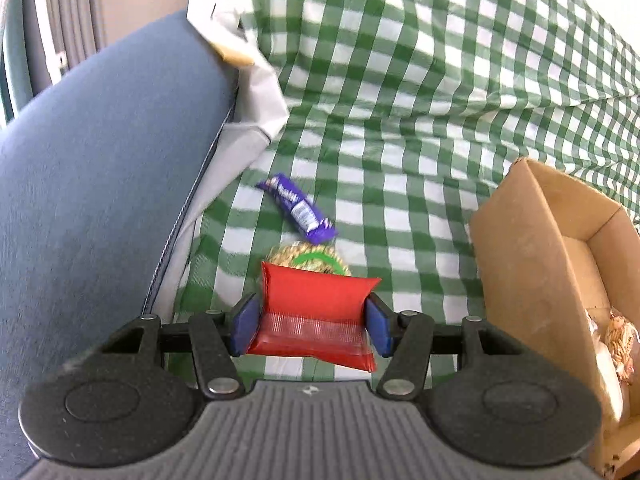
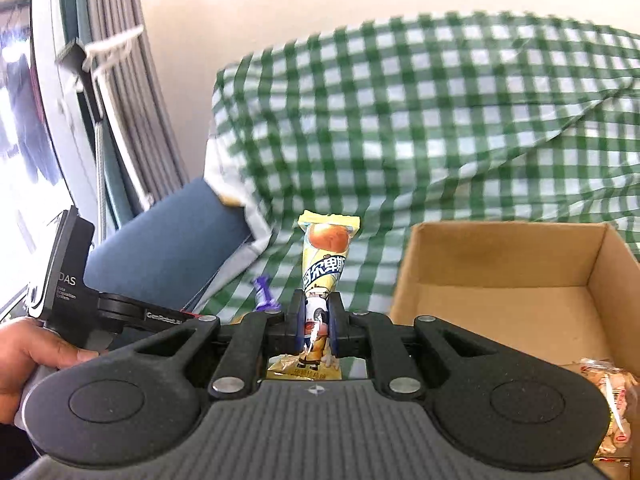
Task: Organize snacks
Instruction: 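Carry the red packet with the left tool while the right tool carries the wafer stick over the box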
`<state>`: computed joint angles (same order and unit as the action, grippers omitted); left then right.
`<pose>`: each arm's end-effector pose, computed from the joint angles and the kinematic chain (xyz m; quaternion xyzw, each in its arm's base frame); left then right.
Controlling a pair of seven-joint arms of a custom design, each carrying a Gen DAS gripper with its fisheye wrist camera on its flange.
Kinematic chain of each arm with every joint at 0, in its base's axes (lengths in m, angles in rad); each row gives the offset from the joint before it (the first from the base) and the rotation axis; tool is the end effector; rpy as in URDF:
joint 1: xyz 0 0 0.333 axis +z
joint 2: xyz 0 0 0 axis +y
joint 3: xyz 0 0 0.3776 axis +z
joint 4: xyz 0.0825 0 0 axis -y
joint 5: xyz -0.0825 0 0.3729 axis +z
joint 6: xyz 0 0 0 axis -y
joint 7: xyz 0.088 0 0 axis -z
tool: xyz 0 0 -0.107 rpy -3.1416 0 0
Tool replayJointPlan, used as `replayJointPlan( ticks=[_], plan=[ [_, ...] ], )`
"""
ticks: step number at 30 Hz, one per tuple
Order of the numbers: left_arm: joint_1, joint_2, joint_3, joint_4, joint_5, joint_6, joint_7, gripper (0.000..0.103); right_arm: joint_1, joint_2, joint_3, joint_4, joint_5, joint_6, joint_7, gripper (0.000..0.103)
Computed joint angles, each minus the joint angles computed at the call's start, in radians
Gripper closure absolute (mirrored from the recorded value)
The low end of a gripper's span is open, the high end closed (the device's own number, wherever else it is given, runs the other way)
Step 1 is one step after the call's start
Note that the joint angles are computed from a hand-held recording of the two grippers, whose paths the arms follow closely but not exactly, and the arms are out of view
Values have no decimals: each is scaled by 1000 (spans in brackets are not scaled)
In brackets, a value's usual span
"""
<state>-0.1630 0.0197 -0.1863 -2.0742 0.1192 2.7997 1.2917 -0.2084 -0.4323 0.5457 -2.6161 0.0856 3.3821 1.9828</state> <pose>0.5530 -0.2065 0.5697 -0.6057 0.7160 -0.2911 0.1892 0.3843 0.1641 0.5790 -0.5705 0.6129 -0.2973 0.4587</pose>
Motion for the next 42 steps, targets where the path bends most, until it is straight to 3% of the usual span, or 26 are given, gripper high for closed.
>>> replayJointPlan(
  ticks=[1, 4, 9, 28, 36, 42],
  plan=[
    [-4, 1, 0, 1, 37, 13, -31, 41, -29, -2, 27, -14, 11, 22, 8, 91],
    [-14, 8, 2, 9, 159, 42, -129, 41, -13, -9, 1, -45, 37, 40, 13, 91],
    [-33, 27, 0, 29, 253, 55, -219, 41, -5, -38, -27, -84, 77, 80, -4, 91],
    [-100, 61, 10, 57, 436, 176, -411, 41, -10, -196, -117, -213, 66, 36, -5, 91],
    [-149, 70, 44, 57, 557, 285, -515, 41, -51, -240, -120, -237, 34, 0, 30, 91],
    [-213, 75, 109, 75, 773, 363, -692, 41, -117, -259, -79, -240, 19, -6, 71, 91]
  ],
)
